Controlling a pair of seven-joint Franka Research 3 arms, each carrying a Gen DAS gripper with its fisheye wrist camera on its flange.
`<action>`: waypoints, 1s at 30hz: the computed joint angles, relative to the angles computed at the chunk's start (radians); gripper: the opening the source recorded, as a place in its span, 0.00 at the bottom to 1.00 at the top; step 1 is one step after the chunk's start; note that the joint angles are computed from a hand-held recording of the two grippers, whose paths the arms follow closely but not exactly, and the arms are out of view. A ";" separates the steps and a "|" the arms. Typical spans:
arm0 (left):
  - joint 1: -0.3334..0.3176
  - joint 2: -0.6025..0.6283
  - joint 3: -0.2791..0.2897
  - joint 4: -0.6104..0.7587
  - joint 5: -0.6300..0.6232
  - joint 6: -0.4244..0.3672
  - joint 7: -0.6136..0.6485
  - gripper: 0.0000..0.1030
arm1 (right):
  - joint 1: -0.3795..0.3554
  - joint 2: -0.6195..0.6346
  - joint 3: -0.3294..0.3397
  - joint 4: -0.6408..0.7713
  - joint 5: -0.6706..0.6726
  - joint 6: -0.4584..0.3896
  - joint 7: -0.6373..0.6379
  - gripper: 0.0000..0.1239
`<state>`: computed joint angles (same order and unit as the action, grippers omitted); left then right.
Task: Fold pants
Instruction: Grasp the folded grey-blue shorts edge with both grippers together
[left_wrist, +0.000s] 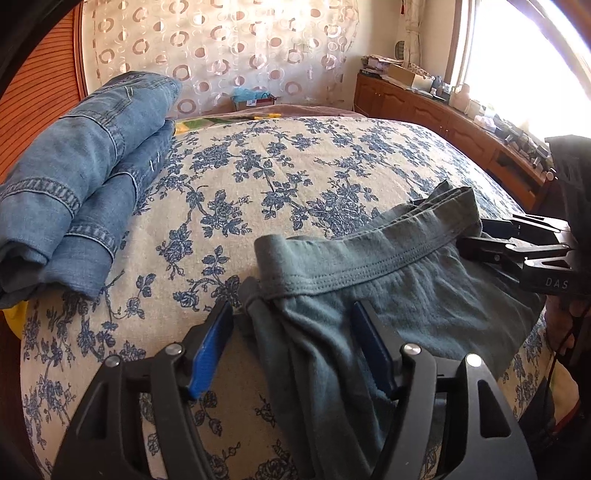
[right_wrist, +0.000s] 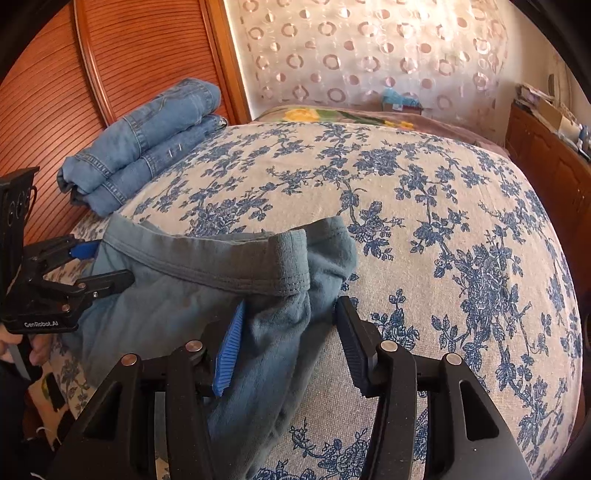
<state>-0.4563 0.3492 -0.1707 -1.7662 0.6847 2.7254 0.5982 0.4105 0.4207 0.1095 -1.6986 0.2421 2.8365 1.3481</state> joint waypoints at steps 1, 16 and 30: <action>-0.001 0.003 0.001 0.004 0.001 0.000 -0.002 0.66 | -0.001 -0.001 0.001 -0.001 0.001 0.001 -0.002 0.41; 0.038 -0.004 -0.019 -0.030 -0.114 0.096 0.078 0.43 | -0.008 -0.003 0.009 -0.004 0.022 0.002 -0.013 0.41; 0.036 -0.026 -0.020 -0.070 -0.169 0.177 0.101 0.11 | -0.056 -0.010 0.077 -0.009 0.126 -0.010 -0.159 0.13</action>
<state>-0.4201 0.3229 -0.1905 -1.8357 0.5152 2.9026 0.6996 0.3544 0.4103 0.1867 -1.7078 0.3686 2.8269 1.1890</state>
